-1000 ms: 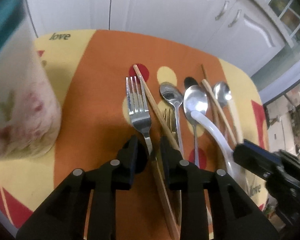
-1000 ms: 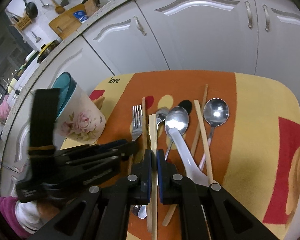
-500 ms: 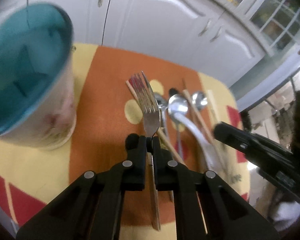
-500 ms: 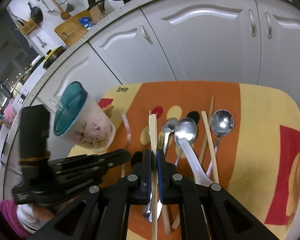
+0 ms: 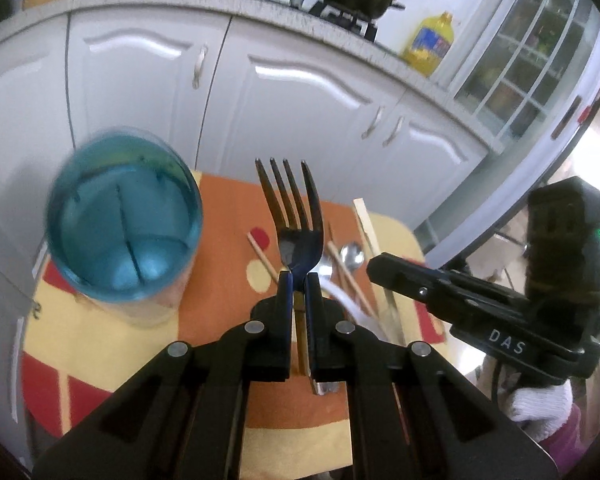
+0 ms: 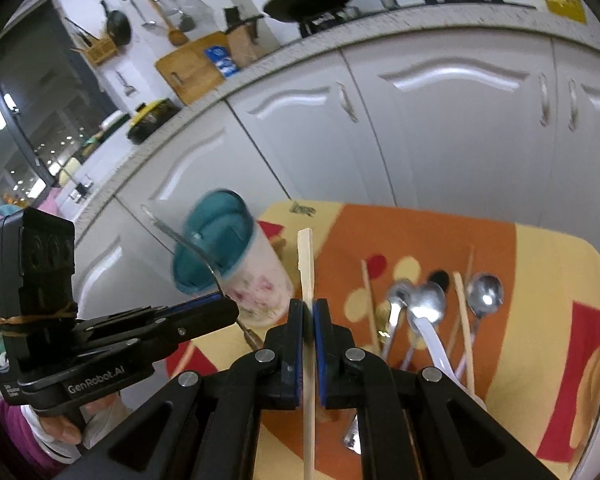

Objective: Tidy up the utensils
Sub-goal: 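Lift the fork with the left tool while the right tool carries the chopstick toward the rose-print cup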

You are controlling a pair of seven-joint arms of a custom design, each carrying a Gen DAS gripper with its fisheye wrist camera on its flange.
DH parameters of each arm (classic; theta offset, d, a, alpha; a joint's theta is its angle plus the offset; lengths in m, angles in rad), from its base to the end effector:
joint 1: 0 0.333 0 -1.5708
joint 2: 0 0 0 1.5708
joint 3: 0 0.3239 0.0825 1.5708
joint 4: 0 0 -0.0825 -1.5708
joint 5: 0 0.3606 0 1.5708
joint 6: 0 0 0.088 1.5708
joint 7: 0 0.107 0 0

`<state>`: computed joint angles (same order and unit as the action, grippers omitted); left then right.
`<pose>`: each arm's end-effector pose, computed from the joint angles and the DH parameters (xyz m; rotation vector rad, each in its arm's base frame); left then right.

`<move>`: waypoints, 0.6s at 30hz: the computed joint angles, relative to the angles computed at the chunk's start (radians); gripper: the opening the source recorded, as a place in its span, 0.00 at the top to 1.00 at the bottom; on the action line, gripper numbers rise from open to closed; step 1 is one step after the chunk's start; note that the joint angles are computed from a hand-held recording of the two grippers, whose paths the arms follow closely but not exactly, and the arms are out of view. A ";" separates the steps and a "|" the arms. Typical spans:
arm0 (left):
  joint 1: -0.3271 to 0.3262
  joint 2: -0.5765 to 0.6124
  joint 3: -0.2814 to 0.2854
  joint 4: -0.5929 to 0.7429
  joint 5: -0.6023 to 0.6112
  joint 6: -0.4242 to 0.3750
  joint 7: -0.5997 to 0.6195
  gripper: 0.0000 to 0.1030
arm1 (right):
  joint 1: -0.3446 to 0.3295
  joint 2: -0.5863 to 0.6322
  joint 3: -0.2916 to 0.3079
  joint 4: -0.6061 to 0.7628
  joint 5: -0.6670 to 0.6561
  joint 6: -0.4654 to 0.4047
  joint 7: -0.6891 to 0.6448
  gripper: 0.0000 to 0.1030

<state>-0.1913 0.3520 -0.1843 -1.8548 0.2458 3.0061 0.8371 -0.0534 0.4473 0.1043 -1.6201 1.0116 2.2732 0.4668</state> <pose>0.6170 -0.2464 0.4520 -2.0458 1.7304 -1.0870 0.6829 0.0452 0.4159 -1.9564 1.1258 0.0587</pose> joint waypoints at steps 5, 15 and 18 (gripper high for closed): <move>0.008 -0.078 0.029 -0.044 0.026 0.022 -0.012 0.96 | 0.004 -0.008 0.016 0.034 0.033 -0.014 -0.012 0.95; -0.012 -0.180 0.173 -0.045 0.316 -0.010 -0.251 0.96 | 0.050 0.065 0.073 0.199 0.122 0.001 0.002 0.95; 0.001 -0.177 0.192 -0.017 0.426 -0.036 -0.341 0.96 | 0.078 0.119 0.095 0.283 0.115 0.018 0.026 0.95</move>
<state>-0.1900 0.1751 0.0081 -1.8721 0.6723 2.9704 0.4958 0.0245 0.5664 0.1996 -1.3370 1.1269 2.2916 0.4927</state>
